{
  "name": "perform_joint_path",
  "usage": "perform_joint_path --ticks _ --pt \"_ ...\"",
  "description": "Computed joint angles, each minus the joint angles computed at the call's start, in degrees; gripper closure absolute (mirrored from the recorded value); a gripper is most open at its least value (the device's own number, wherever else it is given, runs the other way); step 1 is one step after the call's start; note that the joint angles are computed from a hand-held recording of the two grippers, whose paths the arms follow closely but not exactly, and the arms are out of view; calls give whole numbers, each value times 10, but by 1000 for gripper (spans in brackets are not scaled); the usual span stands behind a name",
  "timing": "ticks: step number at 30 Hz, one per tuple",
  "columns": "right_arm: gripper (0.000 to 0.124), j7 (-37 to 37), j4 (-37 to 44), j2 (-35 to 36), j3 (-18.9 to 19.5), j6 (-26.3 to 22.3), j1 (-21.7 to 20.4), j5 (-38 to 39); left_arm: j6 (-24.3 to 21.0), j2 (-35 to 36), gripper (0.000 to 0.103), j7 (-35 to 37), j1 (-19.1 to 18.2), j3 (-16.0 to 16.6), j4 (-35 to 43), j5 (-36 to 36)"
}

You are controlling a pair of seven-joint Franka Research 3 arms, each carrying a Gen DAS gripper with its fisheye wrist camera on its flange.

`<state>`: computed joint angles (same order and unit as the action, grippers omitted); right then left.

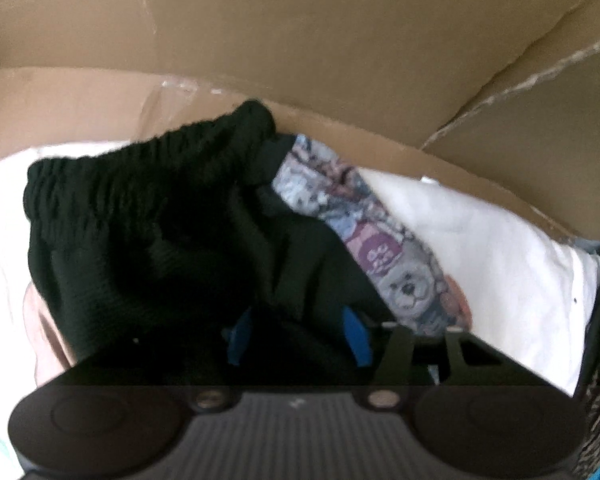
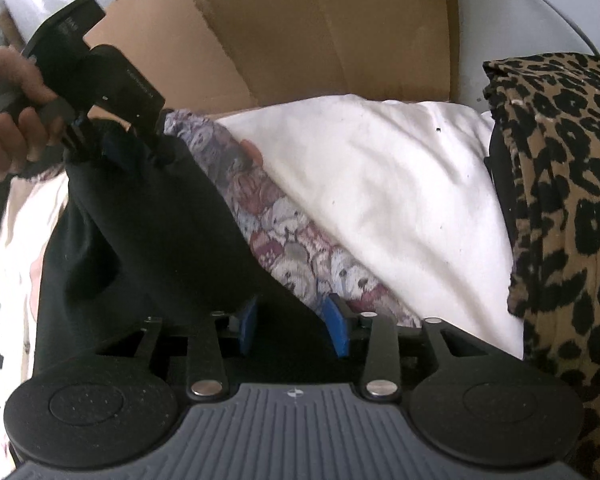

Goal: Fold clothes

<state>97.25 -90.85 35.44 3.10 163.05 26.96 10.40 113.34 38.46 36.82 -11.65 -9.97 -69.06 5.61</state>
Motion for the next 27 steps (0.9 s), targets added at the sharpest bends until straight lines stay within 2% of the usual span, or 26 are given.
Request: perform_joint_path --ticks 6,8,11,13,15,16,18,21,24,25,27 --pt "78 -10 -3 -7 5 2 -3 1 -15 -7 49 -3 11 -5 -5 -21" --pt "78 -10 3 -3 11 16 -9 13 -7 -11 49 -6 12 -5 -16 -24" --pt "78 -8 34 14 12 7 -10 19 9 -18 50 -14 13 -4 -36 -26" --pt "78 -17 48 23 10 -11 -7 11 3 -19 55 -13 7 -3 -34 -17" --pt "78 -25 62 32 7 -29 -3 2 0 -25 74 -14 7 -4 -38 -17" --pt "78 -30 59 31 9 -31 -4 2 8 -31 78 -14 10 -7 -47 -23" --pt "78 -45 46 25 16 -27 -9 5 20 -43 96 -12 16 -11 -64 -34" --pt "80 -65 33 17 21 -28 -13 9 30 -58 98 -7 21 -12 -80 -40" --pt "118 -57 35 15 12 -45 -9 9 47 -72 100 3 24 -12 -90 -38" --pt "123 -59 32 13 15 -44 -12 12 48 -74 100 5 24 -11 -88 -37" --pt "124 -67 24 7 20 -34 -17 18 47 -75 100 8 24 -10 -78 -35"
